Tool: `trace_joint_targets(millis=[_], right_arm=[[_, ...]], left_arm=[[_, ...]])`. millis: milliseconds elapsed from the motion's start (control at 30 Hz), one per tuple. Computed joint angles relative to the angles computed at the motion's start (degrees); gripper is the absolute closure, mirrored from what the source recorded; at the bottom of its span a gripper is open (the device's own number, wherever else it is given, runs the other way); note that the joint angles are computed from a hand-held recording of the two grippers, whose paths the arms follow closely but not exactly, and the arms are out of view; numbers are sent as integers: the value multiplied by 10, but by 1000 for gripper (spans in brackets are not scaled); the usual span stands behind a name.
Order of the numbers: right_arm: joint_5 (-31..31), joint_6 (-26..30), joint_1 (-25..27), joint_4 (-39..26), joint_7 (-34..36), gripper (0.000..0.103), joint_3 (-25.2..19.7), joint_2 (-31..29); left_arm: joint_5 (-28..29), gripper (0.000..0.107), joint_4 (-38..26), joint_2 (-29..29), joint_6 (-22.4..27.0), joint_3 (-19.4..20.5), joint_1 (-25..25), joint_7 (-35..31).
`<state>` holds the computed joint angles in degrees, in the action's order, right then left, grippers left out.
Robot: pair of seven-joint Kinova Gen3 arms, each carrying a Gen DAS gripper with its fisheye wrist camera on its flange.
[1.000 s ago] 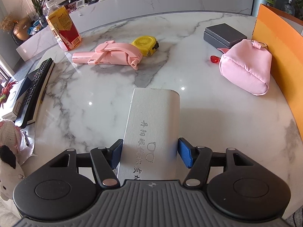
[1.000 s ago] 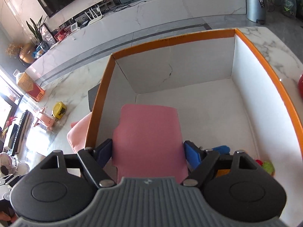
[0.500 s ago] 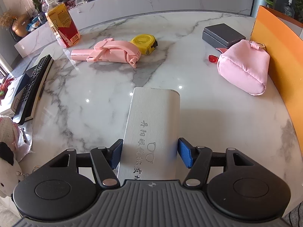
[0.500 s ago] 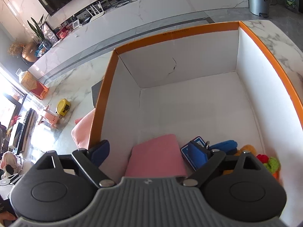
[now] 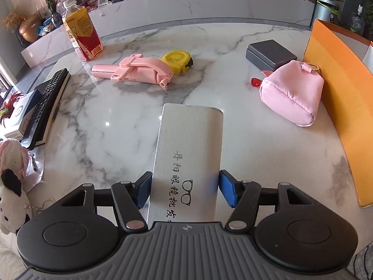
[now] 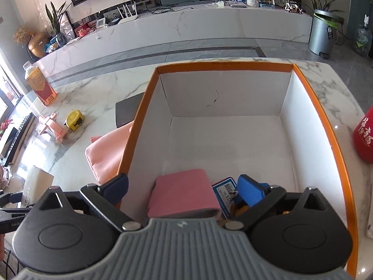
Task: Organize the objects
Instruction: 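Lower the pink pouch into the orange box and open the right tool, then lower the white glasses case into the orange box and open the left tool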
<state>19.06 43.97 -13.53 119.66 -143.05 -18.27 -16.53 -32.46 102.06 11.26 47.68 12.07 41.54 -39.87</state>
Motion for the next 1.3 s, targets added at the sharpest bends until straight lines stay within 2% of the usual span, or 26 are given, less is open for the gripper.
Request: trace_joint_targets(millis=[133, 267, 367, 500, 667, 800, 1033, 1100, 1300], right_arm=[[27, 47, 1, -16, -32, 2, -38, -6], [56, 86, -20, -28, -24, 2, -56, -7], [73, 113, -29, -27, -28, 1, -69, -15], [74, 128, -36, -14, -19, 1, -61, -34], [51, 94, -20, 18, -8, 1, -33, -81], [26, 68, 9, 39, 7, 1, -16, -114], [-22, 35, 59, 67, 41, 1, 10, -163], [-37, 27, 73, 71, 53, 1, 14, -172], [-68, 15, 109, 77, 83, 1, 13, -178]], left_arm=[[-14, 37, -36, -6, 30, 11, 22, 21], [-34, 37, -97, 9, 67, 23, 56, 27], [-20, 41, -142, 18, 73, 29, 73, 14], [5, 41, -198, 33, 71, 30, 94, -3], [-28, 41, -243, 56, 75, 10, 149, 27], [-72, 41, -273, 78, 109, -9, 194, 52], [-88, 41, -308, 80, 113, -12, 213, 43], [-73, 41, -319, 80, 107, -8, 208, 27], [23, 41, -364, 119, 87, -3, 186, -42]])
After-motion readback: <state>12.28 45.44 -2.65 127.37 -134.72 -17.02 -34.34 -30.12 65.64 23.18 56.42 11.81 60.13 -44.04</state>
